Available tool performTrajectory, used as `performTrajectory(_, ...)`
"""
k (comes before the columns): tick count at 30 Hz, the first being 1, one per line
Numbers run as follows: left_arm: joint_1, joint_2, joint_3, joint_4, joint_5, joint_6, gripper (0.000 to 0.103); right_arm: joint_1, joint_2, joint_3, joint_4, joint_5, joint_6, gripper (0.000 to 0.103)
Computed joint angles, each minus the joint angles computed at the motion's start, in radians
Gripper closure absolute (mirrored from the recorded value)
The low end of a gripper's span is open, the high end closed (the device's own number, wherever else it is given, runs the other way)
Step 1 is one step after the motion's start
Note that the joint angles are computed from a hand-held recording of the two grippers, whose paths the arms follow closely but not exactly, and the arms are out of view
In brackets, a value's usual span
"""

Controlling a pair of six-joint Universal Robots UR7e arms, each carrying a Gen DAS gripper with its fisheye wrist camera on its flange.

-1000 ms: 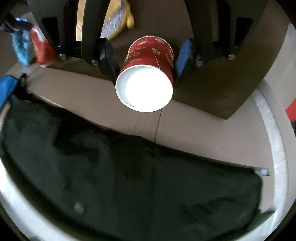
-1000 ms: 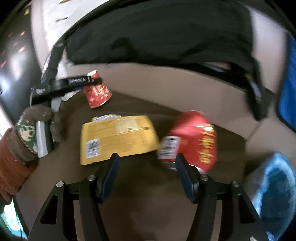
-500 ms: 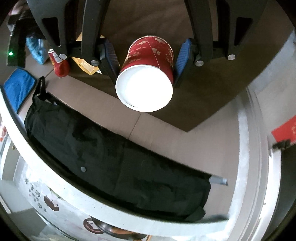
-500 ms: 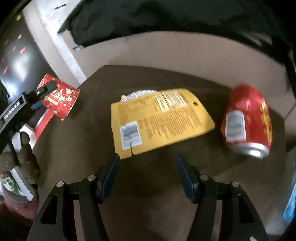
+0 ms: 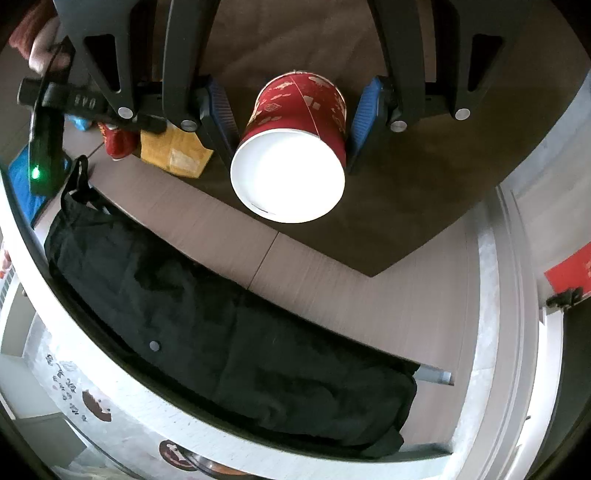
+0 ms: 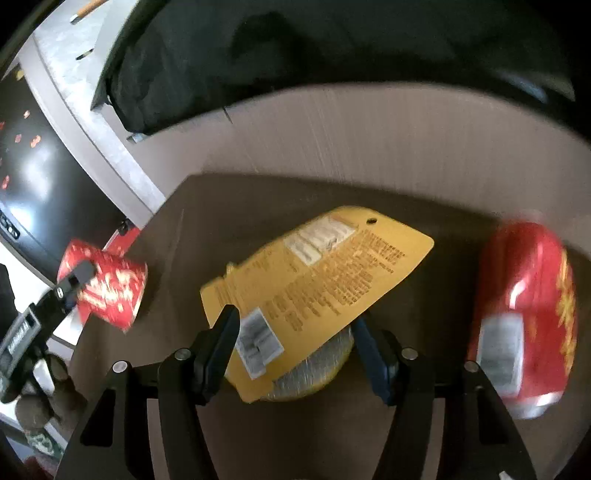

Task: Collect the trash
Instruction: 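Grasp the yellow snack packet with the right gripper while the left holds the red cup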

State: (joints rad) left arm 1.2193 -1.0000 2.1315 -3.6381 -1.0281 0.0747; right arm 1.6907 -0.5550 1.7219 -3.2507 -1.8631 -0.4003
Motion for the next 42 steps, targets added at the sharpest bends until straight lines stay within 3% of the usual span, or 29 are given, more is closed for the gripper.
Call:
performTrajectory(3, 0.007, -0.001, -0.007, 0.029, -0.012, -0.017, 0.046, 0.020, 0.018, -0.048, 0.024, -0.003, -0.023, 0.053)
performTrajectory(5, 0.008, 0.000, -0.009, 0.033, -0.014, -0.018, 0.046, 0.029, 0.036, -0.087, 0.052, -0.007, -0.034, 0.067)
performTrajectory(9, 0.010, -0.003, -0.006, 0.023, -0.016, -0.019, 0.046, 0.037, 0.100, -0.204, 0.138, -0.015, -0.017, 0.068)
performTrajectory(13, 0.014, -0.002, -0.006, 0.013, -0.013, -0.023, 0.046, 0.037, 0.160, -0.316, 0.235, -0.018, -0.014, 0.094)
performTrajectory(17, 0.014, 0.000, -0.003, -0.002, -0.013, -0.012, 0.046, 0.035, 0.134, -0.283, 0.257, 0.035, -0.024, 0.099)
performTrajectory(23, -0.011, -0.003, 0.010, -0.013, 0.000, 0.001, 0.046, 0.044, 0.024, -0.123, 0.202, 0.074, -0.062, 0.101)
performTrajectory(27, -0.065, 0.001, 0.023, -0.037, 0.049, 0.026, 0.046, 0.040, -0.076, 0.005, 0.141, 0.094, -0.073, 0.101)
performTrajectory(32, -0.115, 0.005, 0.038, -0.016, 0.056, -0.006, 0.047, 0.018, -0.176, 0.120, 0.106, 0.111, -0.062, 0.101)
performTrajectory(37, -0.168, 0.003, 0.074, -0.040, 0.108, -0.015, 0.047, -0.006, -0.230, 0.194, 0.109, 0.118, -0.101, 0.101)
performTrajectory(40, -0.173, -0.004, 0.086, -0.028, 0.136, -0.043, 0.047, -0.010, -0.218, 0.213, 0.074, 0.078, -0.135, 0.096)
performTrajectory(42, -0.172, -0.009, 0.093, -0.018, 0.150, -0.056, 0.047, 0.009, -0.180, 0.207, -0.022, -0.025, -0.175, 0.082)
